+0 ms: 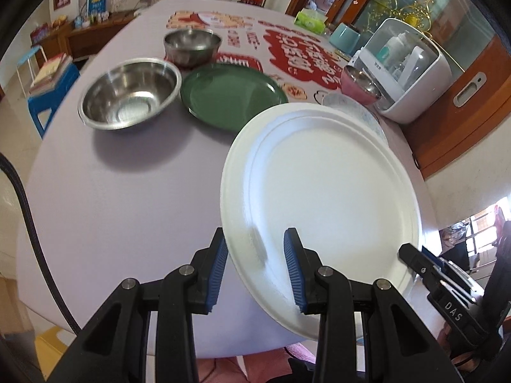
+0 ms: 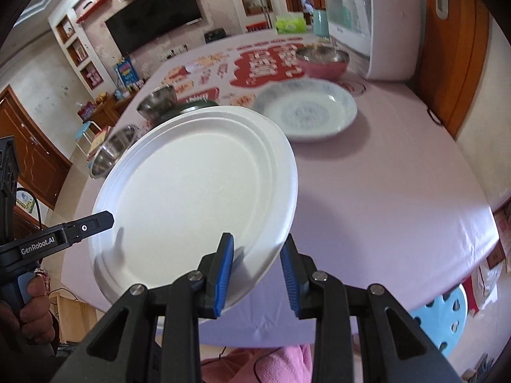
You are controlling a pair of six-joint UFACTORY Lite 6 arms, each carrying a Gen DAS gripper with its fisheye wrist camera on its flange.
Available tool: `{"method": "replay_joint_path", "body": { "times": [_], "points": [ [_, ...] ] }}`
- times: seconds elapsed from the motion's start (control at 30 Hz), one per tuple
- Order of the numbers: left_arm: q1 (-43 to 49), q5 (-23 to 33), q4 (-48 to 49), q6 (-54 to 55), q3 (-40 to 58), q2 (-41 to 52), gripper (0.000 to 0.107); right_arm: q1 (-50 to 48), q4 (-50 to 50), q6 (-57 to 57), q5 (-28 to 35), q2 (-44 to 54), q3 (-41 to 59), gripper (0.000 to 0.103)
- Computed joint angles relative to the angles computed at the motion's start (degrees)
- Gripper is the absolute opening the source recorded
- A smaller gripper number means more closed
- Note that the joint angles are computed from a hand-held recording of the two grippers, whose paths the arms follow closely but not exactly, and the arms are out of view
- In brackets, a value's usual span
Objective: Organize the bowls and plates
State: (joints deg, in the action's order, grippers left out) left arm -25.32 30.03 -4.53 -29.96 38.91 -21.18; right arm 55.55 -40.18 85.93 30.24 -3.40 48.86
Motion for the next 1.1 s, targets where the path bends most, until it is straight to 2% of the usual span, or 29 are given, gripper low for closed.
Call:
{"method": "replay_joint_path", "body": {
  "times": [0.3,0.53,1.1],
  "points": [
    [-1.6,-3.2,-3.6,1.4,-2.5,4.5,0.033,-1.2,8.7,-7.0,-1.0,1.9,-2.1,0.031],
    [-2.0,-4.8,-4.6,2.1,-1.8,10.3,0.034,-4.9,15.8,-16.9,-3.0,5.7,-0.9,0.032],
    [-2.2,-1.0,-2.4,-0.6,6.5,23.3,0.036,-10.5,27.5,-35.6,-2.1,14.6,5.8,0.033]
  ]
}}
